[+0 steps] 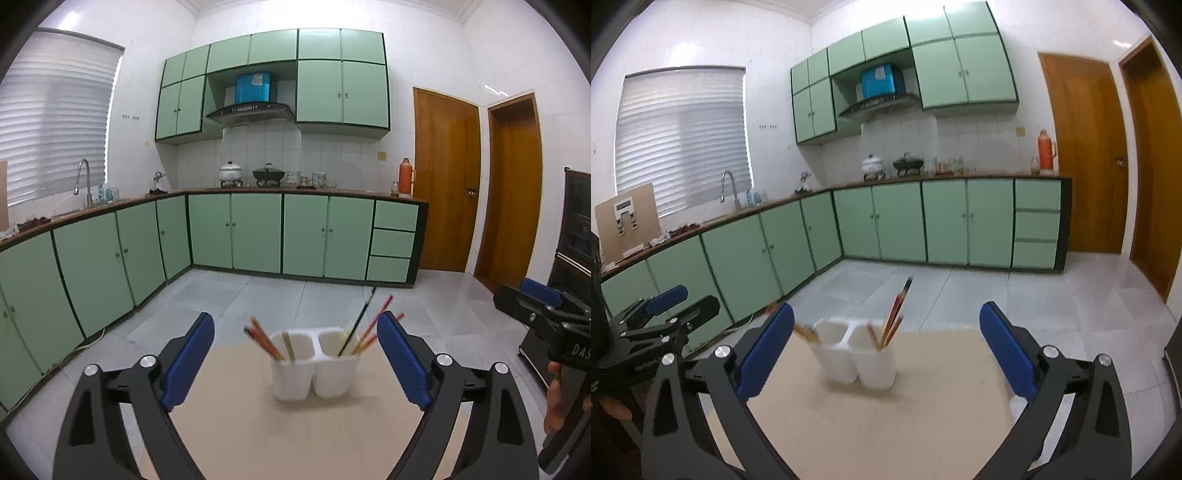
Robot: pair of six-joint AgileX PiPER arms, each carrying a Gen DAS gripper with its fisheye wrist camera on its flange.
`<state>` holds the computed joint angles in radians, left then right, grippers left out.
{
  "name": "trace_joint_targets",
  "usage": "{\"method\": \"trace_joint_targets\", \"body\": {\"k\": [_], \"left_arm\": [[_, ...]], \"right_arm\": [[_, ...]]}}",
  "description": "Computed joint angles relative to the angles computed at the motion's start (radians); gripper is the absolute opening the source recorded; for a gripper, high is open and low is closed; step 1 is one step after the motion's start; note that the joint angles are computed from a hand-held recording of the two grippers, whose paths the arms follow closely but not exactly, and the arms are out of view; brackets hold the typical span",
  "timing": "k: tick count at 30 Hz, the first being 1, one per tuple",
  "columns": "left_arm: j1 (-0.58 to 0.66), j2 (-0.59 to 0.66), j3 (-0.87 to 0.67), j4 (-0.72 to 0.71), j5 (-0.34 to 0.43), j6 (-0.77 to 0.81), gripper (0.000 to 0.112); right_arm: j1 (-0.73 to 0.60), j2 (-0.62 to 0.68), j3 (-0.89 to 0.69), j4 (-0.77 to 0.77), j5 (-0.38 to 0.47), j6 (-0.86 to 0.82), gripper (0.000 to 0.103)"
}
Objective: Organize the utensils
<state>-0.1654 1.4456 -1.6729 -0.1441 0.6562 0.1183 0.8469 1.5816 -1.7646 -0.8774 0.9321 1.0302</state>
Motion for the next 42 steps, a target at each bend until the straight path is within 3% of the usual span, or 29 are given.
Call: {"method": "trace_joint_targets", "body": {"k": [8,13,21,42], "left_arm": [[-0.002,-0.137,0.162,0.029,-0.006,-0.028,0.096],[0.013,-0.196,0.21,-0.016,0.011,0.007,0.097],[-0.025,-0.266,0.243,0.05,0.03,-0.04,0.097],[-0.017,-0.332,0.294,0.061,0.03,-0.053,0.097]], "right_arm": [[0.102,-0.037,0.069,-0.024,0.051,0.058,0.098],[0.149,-0.031,0.056,-0.033,0.093,0.045,0.098],[0.215,-0.017,0.024,-0.066,0.14,0.035,0.098],[0.269,-0.002,-0.01,-0.091,0.173,0.02,0.098]]}}
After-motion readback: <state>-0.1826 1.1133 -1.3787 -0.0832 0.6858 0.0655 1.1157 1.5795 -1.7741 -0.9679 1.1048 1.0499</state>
